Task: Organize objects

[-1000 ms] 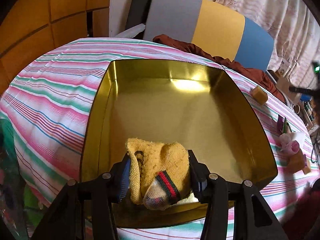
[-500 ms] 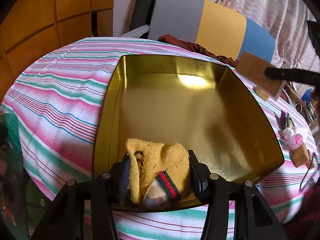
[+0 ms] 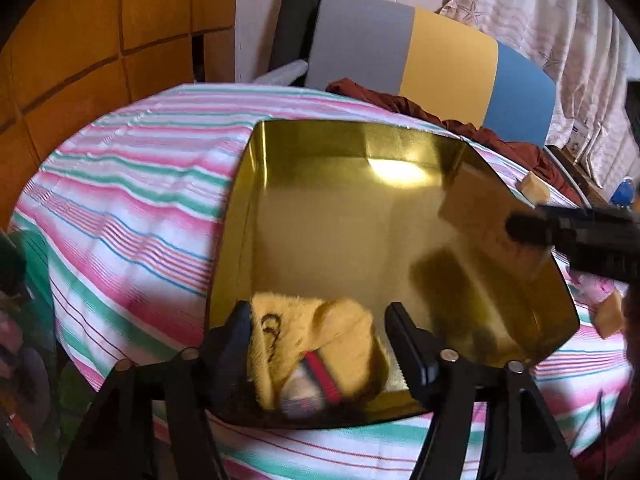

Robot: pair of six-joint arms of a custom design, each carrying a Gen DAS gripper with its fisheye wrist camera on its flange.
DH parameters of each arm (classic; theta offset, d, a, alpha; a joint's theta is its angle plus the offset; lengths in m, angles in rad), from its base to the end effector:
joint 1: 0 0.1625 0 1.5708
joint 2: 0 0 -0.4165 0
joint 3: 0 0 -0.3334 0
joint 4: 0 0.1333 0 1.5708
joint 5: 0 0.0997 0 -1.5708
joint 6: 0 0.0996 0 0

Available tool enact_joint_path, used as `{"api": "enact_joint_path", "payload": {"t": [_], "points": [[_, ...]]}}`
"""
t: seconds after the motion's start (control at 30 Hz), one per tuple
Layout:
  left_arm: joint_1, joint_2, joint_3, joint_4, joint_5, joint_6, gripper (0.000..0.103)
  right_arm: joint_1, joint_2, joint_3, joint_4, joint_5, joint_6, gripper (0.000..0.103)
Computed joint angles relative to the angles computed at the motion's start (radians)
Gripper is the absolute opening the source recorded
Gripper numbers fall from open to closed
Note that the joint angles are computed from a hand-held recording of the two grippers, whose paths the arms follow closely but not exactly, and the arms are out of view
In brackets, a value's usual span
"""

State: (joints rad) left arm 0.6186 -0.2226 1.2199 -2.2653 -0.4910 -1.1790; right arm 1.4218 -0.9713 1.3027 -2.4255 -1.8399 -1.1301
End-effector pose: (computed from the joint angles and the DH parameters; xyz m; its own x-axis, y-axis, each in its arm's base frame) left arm -0.4162 -0.5677 -0.1002 -0.7413 -0.3067 -0.5970 0.2422 0.7073 -0.6641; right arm 0.0040 -0.6929 0.3646 -0.5145 -0.6576 0.5502 -0.7896 0.6137 -0.0049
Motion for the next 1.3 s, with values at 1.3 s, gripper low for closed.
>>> {"api": "enact_joint_path", "payload": {"t": [1.3], "points": [[-0.094,-0.007,-0.101,0.407,0.182,-0.293,0.103,-0.147,-0.162,0.195,-0.406,0.213,0.013,0.085]]}}
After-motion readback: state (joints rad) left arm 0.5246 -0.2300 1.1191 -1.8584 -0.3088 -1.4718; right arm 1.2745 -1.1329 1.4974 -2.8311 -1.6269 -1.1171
